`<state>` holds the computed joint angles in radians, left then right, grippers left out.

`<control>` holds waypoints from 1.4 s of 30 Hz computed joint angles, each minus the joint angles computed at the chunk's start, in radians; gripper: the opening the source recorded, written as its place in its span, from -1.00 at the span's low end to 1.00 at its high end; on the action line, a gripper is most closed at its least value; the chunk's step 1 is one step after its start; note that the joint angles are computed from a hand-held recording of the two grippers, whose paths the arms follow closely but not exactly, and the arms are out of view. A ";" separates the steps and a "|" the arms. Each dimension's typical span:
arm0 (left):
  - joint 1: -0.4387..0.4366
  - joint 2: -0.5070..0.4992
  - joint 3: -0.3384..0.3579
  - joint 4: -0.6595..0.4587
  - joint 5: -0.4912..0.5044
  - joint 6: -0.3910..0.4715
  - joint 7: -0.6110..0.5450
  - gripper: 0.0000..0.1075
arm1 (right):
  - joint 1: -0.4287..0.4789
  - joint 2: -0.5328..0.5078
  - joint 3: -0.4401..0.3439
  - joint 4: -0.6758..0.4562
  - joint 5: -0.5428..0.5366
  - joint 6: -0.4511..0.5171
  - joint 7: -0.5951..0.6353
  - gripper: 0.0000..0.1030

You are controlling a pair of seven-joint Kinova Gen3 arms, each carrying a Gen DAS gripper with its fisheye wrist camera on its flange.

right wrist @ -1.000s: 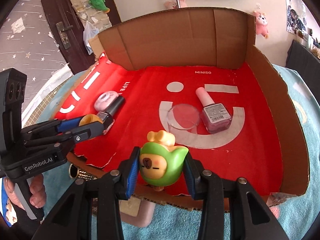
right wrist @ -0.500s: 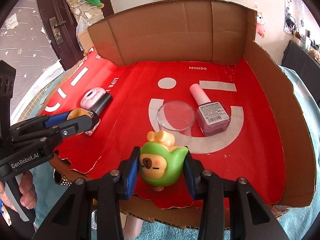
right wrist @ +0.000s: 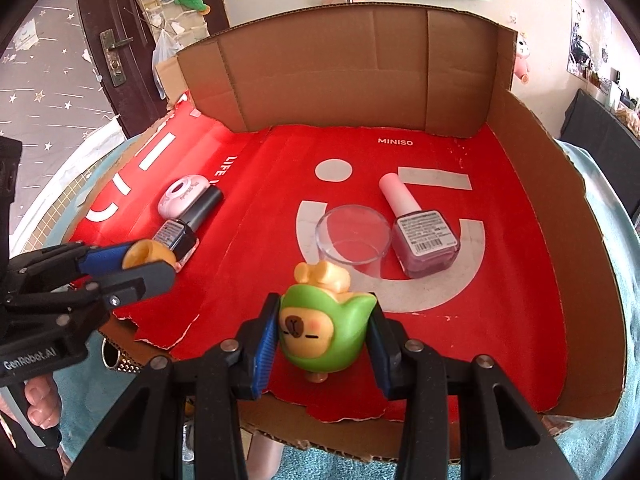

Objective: Organize rigid objects
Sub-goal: 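Lift and carry yellow holder with left tool and green toy with right tool into box, then lower yellow holder and open left tool while right tool releases green toy beside glass cup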

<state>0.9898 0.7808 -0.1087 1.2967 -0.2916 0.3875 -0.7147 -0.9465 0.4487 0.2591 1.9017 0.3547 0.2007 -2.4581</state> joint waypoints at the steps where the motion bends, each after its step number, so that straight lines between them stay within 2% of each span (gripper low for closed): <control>1: 0.003 0.006 -0.006 -0.014 -0.002 0.013 0.003 -0.33 | 0.000 0.001 0.001 0.001 0.001 -0.002 -0.001 -0.17; 5: -0.010 0.006 0.012 -0.021 -0.002 0.016 0.003 -0.33 | 0.004 0.002 0.001 -0.001 -0.001 -0.010 0.002 -0.17; 8: -0.077 -0.031 0.106 0.061 0.044 -0.083 -0.064 -0.33 | 0.006 -0.003 0.003 0.006 -0.006 -0.024 0.009 -0.17; 9: -0.081 -0.040 0.114 0.081 0.053 -0.104 -0.077 -0.33 | 0.009 -0.003 0.001 0.007 -0.010 -0.026 0.014 -0.17; 13: -0.062 -0.020 0.083 0.050 0.092 -0.058 -0.101 -0.33 | 0.028 -0.001 -0.016 0.004 -0.031 -0.025 0.039 -0.17; 16: -0.097 0.003 0.101 0.028 0.122 -0.042 -0.113 -0.33 | 0.023 -0.002 -0.010 0.006 -0.041 -0.027 0.044 -0.17; 18: -0.095 0.015 0.084 0.012 0.129 -0.030 -0.106 -0.33 | 0.017 -0.002 -0.005 0.003 -0.043 -0.022 0.047 -0.17; 25: -0.056 0.049 0.013 -0.062 0.099 0.028 -0.050 -0.33 | -0.010 0.016 0.024 -0.019 -0.028 -0.010 0.033 -0.17; 28: -0.045 0.067 -0.003 -0.094 0.073 0.059 -0.016 -0.33 | -0.057 0.029 0.080 -0.025 -0.011 -0.010 0.002 -0.17; 31: -0.031 0.079 -0.018 -0.119 0.045 0.085 0.014 -0.33 | -0.071 0.034 0.102 -0.027 0.000 -0.012 -0.017 -0.17; 42: -0.040 0.086 0.004 -0.138 -0.011 0.109 0.051 -0.33 | -0.072 0.057 0.103 -0.055 0.041 0.029 -0.066 -0.17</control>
<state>0.9495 0.8669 -0.1047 1.1585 -0.3026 0.4968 -0.6640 -1.0186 0.5056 0.3618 1.8463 0.3956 0.2301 -2.5241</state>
